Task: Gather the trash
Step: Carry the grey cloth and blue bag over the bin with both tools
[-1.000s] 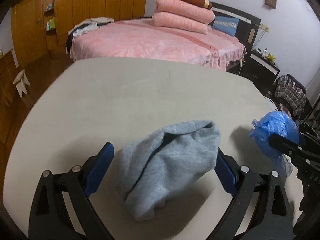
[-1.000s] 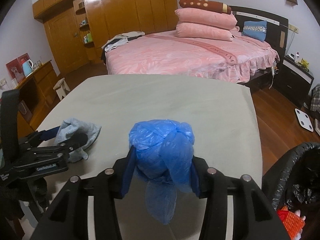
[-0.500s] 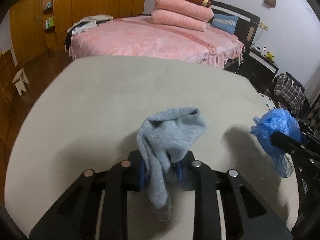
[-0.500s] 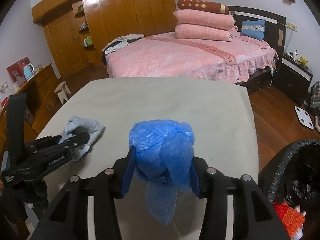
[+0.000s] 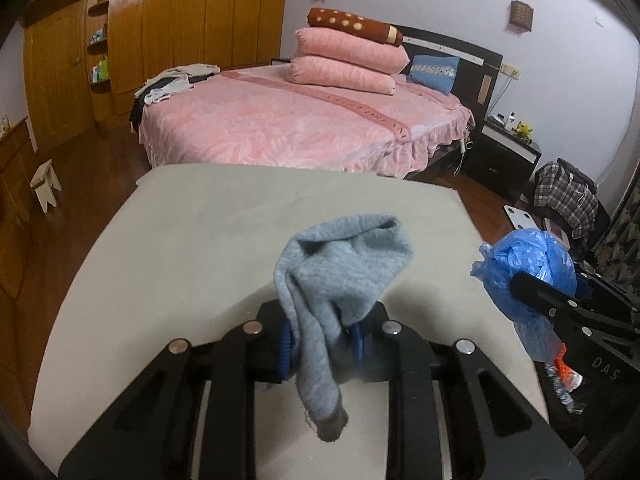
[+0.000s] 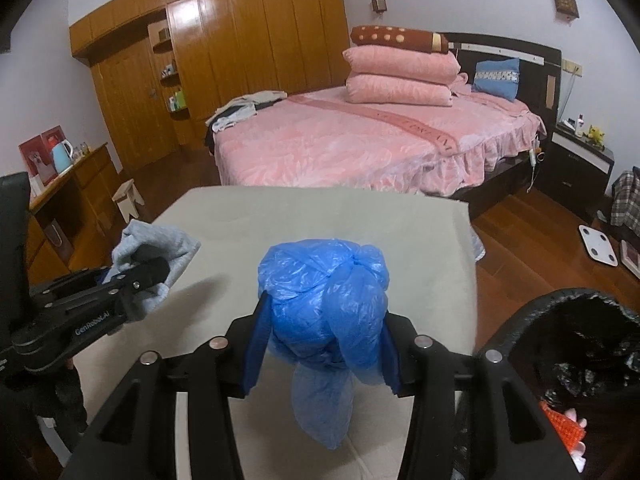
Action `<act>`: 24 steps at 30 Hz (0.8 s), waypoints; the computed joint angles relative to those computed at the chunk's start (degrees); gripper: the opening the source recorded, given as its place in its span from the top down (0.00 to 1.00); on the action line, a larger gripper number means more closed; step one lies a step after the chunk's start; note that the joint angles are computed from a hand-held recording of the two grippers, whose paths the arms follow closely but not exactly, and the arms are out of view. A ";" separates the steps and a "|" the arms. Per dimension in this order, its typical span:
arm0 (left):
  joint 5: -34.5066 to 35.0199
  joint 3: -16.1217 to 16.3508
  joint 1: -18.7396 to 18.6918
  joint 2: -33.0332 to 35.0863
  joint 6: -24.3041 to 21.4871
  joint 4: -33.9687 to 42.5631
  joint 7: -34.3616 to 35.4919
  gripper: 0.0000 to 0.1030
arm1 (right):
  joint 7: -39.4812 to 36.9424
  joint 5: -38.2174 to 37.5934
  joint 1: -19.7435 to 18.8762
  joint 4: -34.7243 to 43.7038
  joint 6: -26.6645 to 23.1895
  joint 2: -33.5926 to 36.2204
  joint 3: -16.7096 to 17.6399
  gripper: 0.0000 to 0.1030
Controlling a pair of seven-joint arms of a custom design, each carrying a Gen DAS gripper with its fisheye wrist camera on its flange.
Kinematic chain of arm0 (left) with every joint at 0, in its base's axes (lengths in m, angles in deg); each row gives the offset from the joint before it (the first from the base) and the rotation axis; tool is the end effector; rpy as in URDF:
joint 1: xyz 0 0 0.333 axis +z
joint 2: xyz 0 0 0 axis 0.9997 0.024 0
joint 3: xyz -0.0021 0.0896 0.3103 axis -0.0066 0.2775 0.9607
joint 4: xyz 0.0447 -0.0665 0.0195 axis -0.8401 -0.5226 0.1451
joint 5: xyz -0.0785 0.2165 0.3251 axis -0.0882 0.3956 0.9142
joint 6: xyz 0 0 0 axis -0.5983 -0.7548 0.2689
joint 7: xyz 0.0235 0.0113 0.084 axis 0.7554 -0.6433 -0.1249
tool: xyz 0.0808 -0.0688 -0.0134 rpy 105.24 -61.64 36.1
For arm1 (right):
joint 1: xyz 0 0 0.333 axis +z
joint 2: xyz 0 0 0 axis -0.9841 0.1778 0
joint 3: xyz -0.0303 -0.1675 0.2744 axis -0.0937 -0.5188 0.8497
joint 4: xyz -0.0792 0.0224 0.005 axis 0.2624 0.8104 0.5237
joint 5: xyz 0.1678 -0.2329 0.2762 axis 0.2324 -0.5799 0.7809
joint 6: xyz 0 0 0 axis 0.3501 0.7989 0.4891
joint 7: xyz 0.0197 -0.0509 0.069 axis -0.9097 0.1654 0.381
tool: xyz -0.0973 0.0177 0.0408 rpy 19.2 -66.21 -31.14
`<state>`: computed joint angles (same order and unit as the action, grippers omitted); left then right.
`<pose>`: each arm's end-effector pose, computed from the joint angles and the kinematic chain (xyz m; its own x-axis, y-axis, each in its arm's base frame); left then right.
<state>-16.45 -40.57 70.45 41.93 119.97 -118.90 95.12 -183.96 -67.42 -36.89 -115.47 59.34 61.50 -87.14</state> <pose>0.6098 -0.3072 0.3620 -0.4181 -0.9023 0.1049 -0.6372 0.2090 -0.7418 0.5352 0.4686 0.3375 -0.1255 -0.9807 -0.1498 -0.5928 0.1952 -0.7814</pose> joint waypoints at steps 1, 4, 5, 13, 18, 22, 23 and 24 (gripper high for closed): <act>0.03 0.14 -0.37 -0.94 0.57 -0.99 -0.16 0.79 | 0.41 -0.28 0.35 -0.62 -0.40 -0.76 -0.06 0.54; -0.05 0.50 -1.45 -3.28 1.82 -3.37 -0.63 0.79 | 2.46 -2.32 1.03 -2.81 -1.57 -3.22 0.04 0.54; -0.08 0.42 -1.53 -3.75 1.96 -3.81 -0.66 0.79 | 2.94 -2.96 0.98 -3.36 -2.11 -3.89 0.40 0.54; -0.40 0.21 -3.38 -8.32 4.54 -8.49 -0.81 0.79 | 7.32 -7.78 -0.35 -10.47 -7.25 -11.34 4.85 0.54; -0.80 -0.93 -4.12 -10.87 6.58 -11.33 -0.03 0.79 | 8.79 -9.18 -1.55 -14.57 -10.85 -15.58 8.14 0.54; -1.08 -2.97 -3.77 -12.37 7.81 -12.85 0.44 0.79 | 10.27 -9.79 -2.42 -17.64 -13.53 -18.70 10.42 0.54; -0.90 -3.89 -3.25 -12.73 8.24 -13.23 0.43 0.79 | 10.56 -9.84 -2.42 -18.55 -14.70 -19.71 11.07 0.54; -0.80 -4.45 -3.01 -13.10 8.67 -13.68 0.47 0.79 | 10.88 -9.98 -2.59 -19.29 -15.42 -20.46 11.62 0.54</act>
<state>-17.26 -45.02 67.44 28.83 128.64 -132.58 95.58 -173.08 -77.40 -39.48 -134.76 43.92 41.03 -75.53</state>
